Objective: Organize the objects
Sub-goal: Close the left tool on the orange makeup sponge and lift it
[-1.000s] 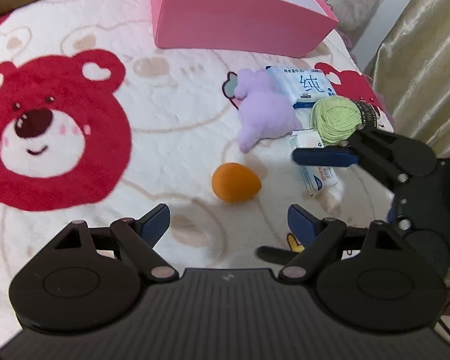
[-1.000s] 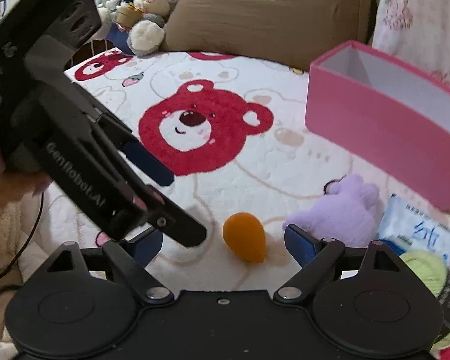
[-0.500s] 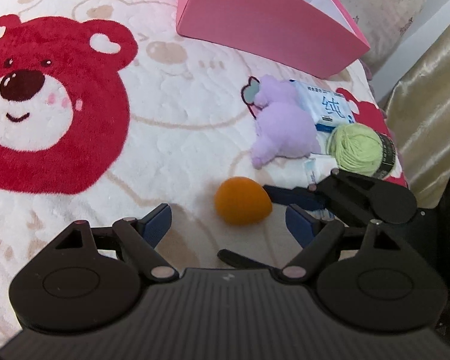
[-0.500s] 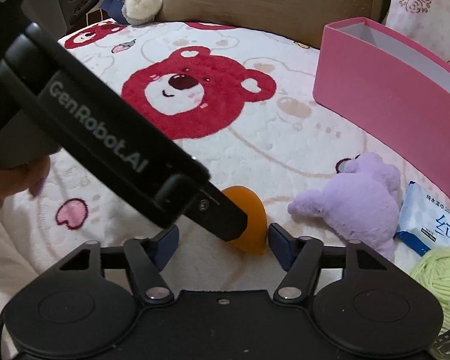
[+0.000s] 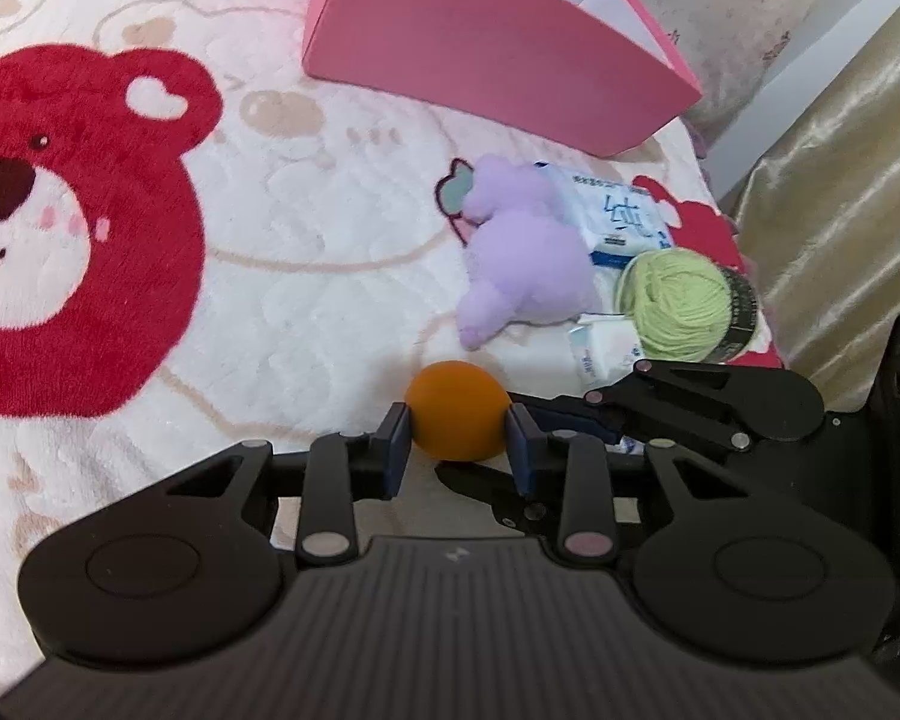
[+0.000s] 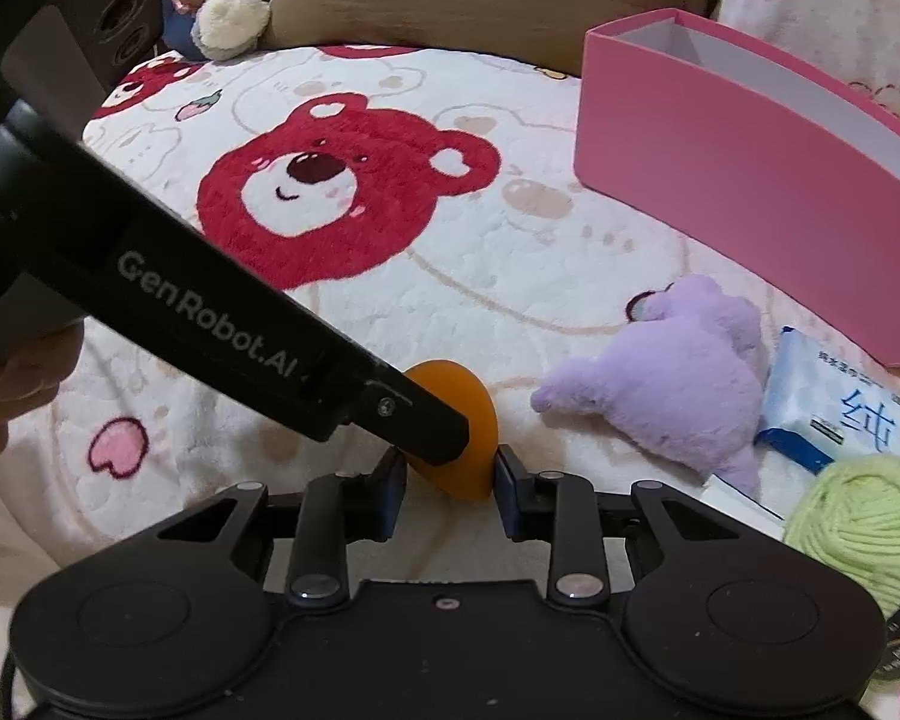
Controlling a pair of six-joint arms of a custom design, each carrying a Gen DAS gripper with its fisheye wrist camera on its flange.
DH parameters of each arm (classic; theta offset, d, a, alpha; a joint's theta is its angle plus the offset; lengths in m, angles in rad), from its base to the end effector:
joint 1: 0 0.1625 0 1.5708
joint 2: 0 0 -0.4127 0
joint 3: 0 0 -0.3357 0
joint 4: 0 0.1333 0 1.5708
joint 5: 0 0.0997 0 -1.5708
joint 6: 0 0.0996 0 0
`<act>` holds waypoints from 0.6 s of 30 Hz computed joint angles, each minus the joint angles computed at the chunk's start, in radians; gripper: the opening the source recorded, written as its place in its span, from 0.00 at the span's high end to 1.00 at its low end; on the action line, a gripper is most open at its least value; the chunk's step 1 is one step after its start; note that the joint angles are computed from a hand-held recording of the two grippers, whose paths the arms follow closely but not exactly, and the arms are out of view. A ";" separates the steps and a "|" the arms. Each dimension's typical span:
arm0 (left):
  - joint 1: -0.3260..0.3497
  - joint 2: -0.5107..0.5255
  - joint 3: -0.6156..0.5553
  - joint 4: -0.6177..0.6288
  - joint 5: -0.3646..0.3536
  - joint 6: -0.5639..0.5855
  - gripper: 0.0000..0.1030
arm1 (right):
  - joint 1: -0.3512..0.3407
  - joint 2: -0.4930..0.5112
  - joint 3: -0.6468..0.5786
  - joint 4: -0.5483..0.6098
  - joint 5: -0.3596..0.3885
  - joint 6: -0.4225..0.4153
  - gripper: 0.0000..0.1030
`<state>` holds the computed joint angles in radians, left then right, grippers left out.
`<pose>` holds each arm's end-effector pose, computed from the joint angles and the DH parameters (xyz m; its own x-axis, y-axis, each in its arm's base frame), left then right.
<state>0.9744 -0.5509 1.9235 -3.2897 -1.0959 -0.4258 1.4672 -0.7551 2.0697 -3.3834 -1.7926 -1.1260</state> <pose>-0.1562 -0.5485 -0.0001 -0.9677 0.0165 -0.2515 0.1412 0.8620 -0.4868 0.0571 -0.5283 0.0829 -0.4948 -0.7004 0.5144 -0.8270 0.5614 -0.0311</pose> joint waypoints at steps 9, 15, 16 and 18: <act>-0.031 -0.072 0.007 0.101 -0.033 -0.002 0.68 | 0.061 -0.076 -0.013 0.144 -0.059 0.151 0.65; -0.048 -0.137 0.006 0.146 -0.057 -0.004 0.68 | 0.097 -0.133 -0.007 0.165 -0.037 0.137 0.65; -0.053 -0.149 0.001 0.161 -0.057 -0.006 0.68 | 0.102 -0.144 -0.011 0.179 -0.030 0.139 0.65; -0.061 -0.169 -0.016 0.201 -0.065 -0.008 0.68 | 0.119 -0.166 -0.033 0.229 -0.036 0.156 0.65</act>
<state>0.9139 -0.7203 1.9071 -3.0886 -1.1608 -0.4335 1.5859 -0.9213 2.0371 -3.1540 -1.8282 -0.9696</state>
